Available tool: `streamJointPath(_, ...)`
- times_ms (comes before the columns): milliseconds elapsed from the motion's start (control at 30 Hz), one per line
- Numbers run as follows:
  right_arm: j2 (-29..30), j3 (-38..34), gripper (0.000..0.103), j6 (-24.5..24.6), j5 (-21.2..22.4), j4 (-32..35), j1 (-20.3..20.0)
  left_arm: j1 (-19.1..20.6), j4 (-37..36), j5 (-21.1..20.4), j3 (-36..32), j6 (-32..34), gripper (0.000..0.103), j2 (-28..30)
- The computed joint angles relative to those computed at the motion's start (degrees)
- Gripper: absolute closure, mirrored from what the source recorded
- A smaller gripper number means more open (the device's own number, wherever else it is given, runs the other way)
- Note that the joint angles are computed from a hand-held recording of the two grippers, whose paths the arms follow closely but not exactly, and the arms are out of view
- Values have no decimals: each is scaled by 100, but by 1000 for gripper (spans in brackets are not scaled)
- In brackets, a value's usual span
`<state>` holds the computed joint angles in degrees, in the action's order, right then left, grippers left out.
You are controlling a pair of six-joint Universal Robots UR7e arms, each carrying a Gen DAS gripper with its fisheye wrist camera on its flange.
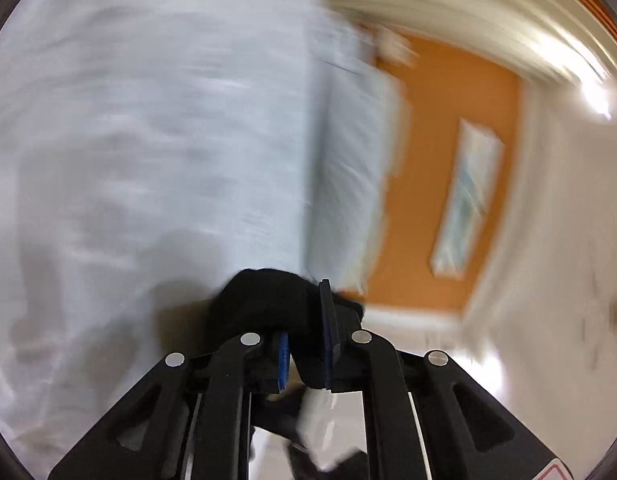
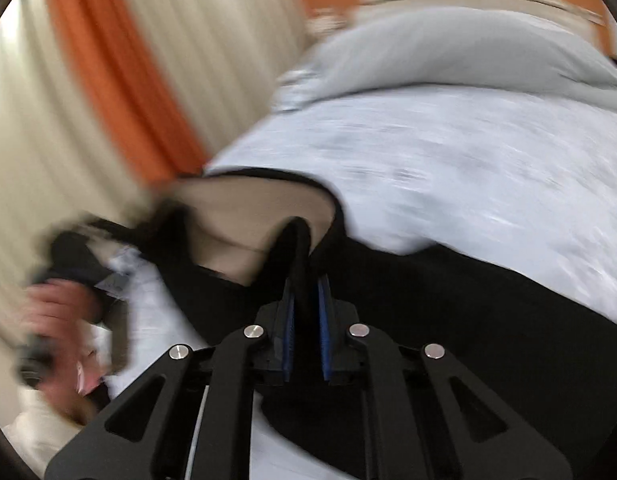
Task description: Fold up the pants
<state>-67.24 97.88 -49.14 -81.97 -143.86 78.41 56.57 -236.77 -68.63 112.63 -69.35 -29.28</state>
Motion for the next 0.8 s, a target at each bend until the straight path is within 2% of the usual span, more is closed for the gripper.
streamJointPath(67,242,-18,93,-86,-139,23,237,115,715,217,179,-599,94,-101)
streamJointPath(133,547,-114,92,-84,-580,88,406,120,1499,452,319,-882,85,-252)
streamJointPath(167,704,-191,91,-85,-849,217,467,58,1531,638,377,-911,83,-249)
streamJointPath(200,782,-202,91,-83,-1081,254,502,7,1429,759,500,-960,74,-263)
streamJointPath(233,779,-183,91,-86,-1113,256,492,-97,1351,966,641,-1063,61,-317)
streamJointPath(300,640,-120,89,-159,-730,275,376,-352,865,1498,843,-1046,44,-356)
streamJointPath(333,551,-69,85,-197,-617,201,342,-451,703,1748,903,-838,37,-420)
streamJointPath(400,475,75,72,-244,-847,-205,390,-686,776,2286,1120,-445,29,-727)
streamJointPath(467,353,390,44,-674,-1167,-781,421,-896,1228,2718,1309,-235,25,-1075)
streamJointPath(500,288,630,41,-1024,-1329,-1110,431,-990,1499,2808,1380,-225,23,-1199)
streamJointPath(567,345,837,39,-1517,-1485,-1550,443,-1006,1932,2665,1352,-133,23,-1357)
streamJointPath(600,459,993,39,-1841,-1646,-2047,483,-1003,2094,2544,1321,-90,23,-1386)
streamJointPath(633,604,1000,52,-1976,-1846,-2352,536,-943,2169,2416,1275,-5,23,-1408)
streamJointPath(667,793,907,83,-2004,-2110,-2517,605,-962,2257,2314,1255,-2,23,-1408)
streamJointPath(700,1005,689,96,-1868,-2356,-2507,692,-945,2369,2231,1182,61,23,-1403)
streamJointPath(733,1240,324,98,-1624,-2504,-2478,829,-939,2523,2168,1089,115,23,-1386)
streamJointPath(800,1382,-51,98,-1413,-2421,-2699,1005,-998,2754,2195,1030,181,23,-1345)
